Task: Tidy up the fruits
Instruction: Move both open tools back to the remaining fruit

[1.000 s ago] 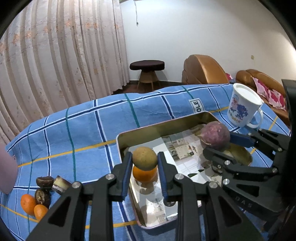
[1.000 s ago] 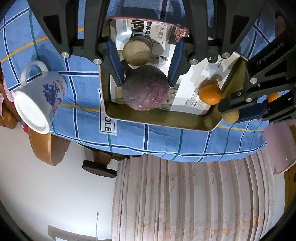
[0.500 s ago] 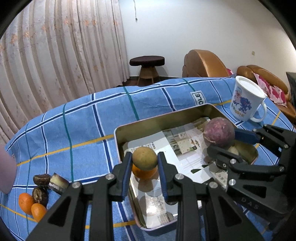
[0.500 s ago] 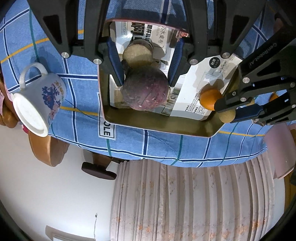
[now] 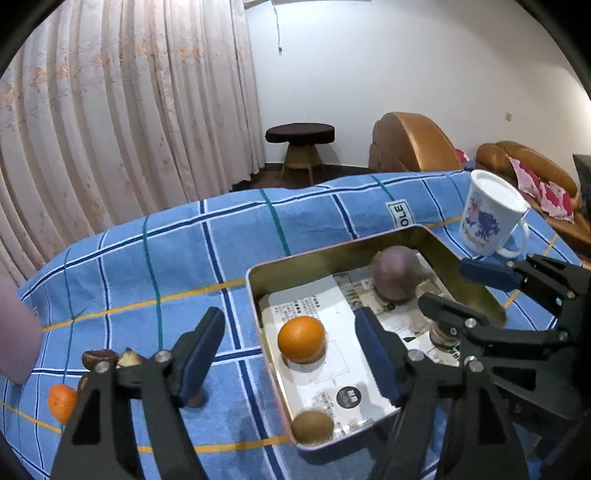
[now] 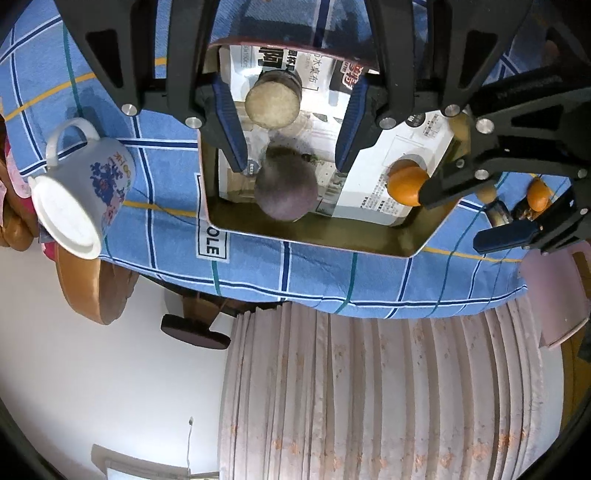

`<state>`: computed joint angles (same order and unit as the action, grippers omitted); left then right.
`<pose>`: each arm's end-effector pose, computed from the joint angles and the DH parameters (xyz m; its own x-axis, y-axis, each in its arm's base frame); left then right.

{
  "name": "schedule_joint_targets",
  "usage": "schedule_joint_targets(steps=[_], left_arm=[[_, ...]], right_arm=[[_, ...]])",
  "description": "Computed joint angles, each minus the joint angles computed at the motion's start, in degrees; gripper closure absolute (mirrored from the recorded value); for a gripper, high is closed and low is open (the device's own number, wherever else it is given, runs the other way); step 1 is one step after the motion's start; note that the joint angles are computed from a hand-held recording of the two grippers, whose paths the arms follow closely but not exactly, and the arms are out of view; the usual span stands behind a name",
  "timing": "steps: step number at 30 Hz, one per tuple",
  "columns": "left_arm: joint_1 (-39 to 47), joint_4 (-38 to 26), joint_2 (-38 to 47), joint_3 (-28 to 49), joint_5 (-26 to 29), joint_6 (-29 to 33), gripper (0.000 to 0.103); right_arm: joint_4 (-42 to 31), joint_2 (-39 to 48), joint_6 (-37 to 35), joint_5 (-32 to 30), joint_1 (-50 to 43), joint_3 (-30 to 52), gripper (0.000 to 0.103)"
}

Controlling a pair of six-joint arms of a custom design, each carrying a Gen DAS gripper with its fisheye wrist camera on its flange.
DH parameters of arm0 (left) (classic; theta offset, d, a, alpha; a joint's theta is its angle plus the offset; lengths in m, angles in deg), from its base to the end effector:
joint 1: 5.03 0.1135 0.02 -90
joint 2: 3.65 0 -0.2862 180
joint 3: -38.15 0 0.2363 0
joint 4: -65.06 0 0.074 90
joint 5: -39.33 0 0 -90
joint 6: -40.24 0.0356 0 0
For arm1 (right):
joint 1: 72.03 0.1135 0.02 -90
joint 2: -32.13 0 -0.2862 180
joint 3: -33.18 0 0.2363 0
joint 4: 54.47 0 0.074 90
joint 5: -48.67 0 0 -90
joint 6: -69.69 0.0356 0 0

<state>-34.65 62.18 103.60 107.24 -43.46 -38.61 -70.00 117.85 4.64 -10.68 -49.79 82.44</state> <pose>0.3222 -0.1883 0.1690 -0.4493 0.4761 -0.7559 0.6722 0.7375 0.0650 0.2412 0.0790 0.1760 -0.6760 0.1156 -0.7278 0.2759 0.9555 -0.1044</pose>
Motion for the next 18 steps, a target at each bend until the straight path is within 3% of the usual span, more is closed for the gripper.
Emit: schedule_joint_targets(steps=[8,18], left_arm=[[7.17,0.38,-5.80,-4.64,3.76,3.17,0.028],[26.20,-0.39,-5.07,-4.11,8.71,11.38,0.028]], right_arm=[[-4.09,-1.90,3.50,4.73,6.41,2.98,0.050],[-5.48,9.03,2.96,6.00,16.70,16.92,0.045]])
